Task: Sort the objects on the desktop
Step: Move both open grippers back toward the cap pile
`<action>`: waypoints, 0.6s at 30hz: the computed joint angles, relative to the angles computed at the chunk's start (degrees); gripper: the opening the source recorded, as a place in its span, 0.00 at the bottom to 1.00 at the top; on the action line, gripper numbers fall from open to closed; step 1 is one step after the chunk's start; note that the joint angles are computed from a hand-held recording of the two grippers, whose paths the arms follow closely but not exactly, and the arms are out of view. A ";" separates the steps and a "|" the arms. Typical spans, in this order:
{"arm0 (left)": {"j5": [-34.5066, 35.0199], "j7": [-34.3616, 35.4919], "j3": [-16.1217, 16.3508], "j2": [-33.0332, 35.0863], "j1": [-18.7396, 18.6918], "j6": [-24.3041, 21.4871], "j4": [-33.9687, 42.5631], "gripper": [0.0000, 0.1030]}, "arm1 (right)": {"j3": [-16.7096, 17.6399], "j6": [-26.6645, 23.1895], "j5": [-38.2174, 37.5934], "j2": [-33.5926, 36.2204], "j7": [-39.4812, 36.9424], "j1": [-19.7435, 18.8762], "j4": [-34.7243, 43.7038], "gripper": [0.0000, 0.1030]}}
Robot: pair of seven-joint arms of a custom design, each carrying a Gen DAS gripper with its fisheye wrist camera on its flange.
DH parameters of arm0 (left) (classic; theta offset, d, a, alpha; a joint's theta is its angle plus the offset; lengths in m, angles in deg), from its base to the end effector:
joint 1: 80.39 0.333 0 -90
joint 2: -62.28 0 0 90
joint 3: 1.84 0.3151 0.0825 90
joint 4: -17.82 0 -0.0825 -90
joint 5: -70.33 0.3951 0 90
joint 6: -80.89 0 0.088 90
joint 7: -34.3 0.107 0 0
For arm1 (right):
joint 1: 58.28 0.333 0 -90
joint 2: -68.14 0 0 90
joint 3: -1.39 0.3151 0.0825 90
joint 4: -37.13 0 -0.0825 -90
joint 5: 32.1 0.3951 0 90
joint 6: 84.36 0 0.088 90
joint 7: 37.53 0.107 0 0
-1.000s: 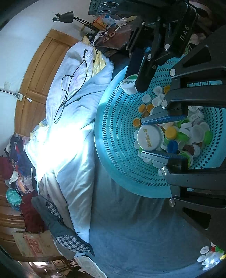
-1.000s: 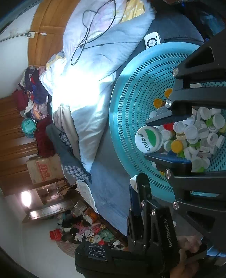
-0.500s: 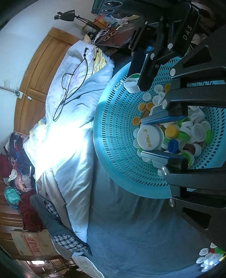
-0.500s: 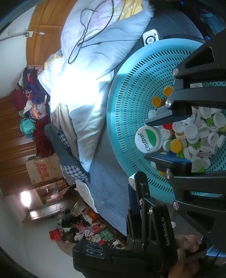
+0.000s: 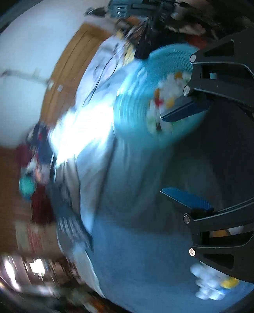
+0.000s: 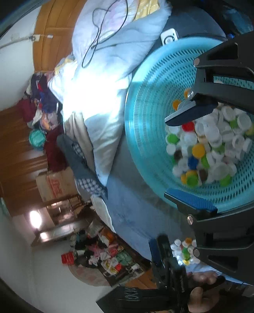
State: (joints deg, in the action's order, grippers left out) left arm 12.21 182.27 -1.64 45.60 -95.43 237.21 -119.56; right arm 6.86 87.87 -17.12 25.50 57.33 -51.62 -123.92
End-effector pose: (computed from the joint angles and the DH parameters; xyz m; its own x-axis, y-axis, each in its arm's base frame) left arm 0.4869 -0.0959 0.4767 -0.5038 -0.8381 0.2094 -0.6500 0.2081 -0.7309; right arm 0.3665 0.0617 0.5110 0.0088 -0.9730 -0.2307 -0.6071 0.1781 -0.7744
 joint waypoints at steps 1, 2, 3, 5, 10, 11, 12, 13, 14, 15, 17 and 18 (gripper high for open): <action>-0.73 0.77 1.56 -0.72 0.98 -0.44 -1.24 0.62 | -0.06 0.02 0.27 0.34 -0.13 1.25 0.11 0.73; -0.33 0.45 2.87 -1.36 2.84 0.01 -2.81 0.62 | -0.37 0.05 0.53 0.77 -0.41 2.38 0.32 0.74; 2.41 -1.64 3.31 -1.60 5.38 1.23 -4.21 0.62 | -0.51 -0.03 0.75 1.23 -0.70 3.47 0.60 0.75; 8.99 -5.09 4.96 -0.89 10.25 2.43 -5.88 0.62 | -0.04 -0.40 0.79 2.03 -1.15 4.94 1.26 0.75; 13.13 -3.77 9.80 6.00 15.42 10.80 -5.27 0.62 | 1.36 -1.72 0.26 4.52 -2.47 8.16 3.14 0.75; 13.62 -2.89 10.27 8.91 16.52 11.72 -3.95 0.62 | 2.10 -1.86 -0.05 5.39 -2.59 8.66 3.68 0.75; 14.13 -2.22 9.88 11.06 17.60 12.55 -3.11 0.62 | 2.35 -2.08 -0.21 6.04 -2.75 9.10 4.10 0.75; 16.29 -2.16 9.32 13.97 18.89 13.47 -1.80 0.60 | 2.91 -2.50 -0.43 6.90 -2.66 9.43 4.76 0.75; 16.97 -1.46 8.78 15.44 19.76 14.14 -1.60 0.57 | 3.36 -2.80 -0.63 7.69 -2.53 9.71 5.36 0.75; 16.74 -0.13 8.17 17.03 20.46 13.86 -0.59 0.57 | 3.84 -3.07 -0.91 8.34 -2.34 9.86 5.93 0.75; 13.99 4.26 6.42 19.41 21.90 13.76 0.99 0.57 | 5.38 -3.35 -1.75 9.24 -1.27 9.58 6.77 0.75; 10.30 8.38 5.11 20.19 22.84 13.76 1.79 0.57 | 5.86 -3.46 -2.19 9.53 -0.76 9.40 7.10 0.75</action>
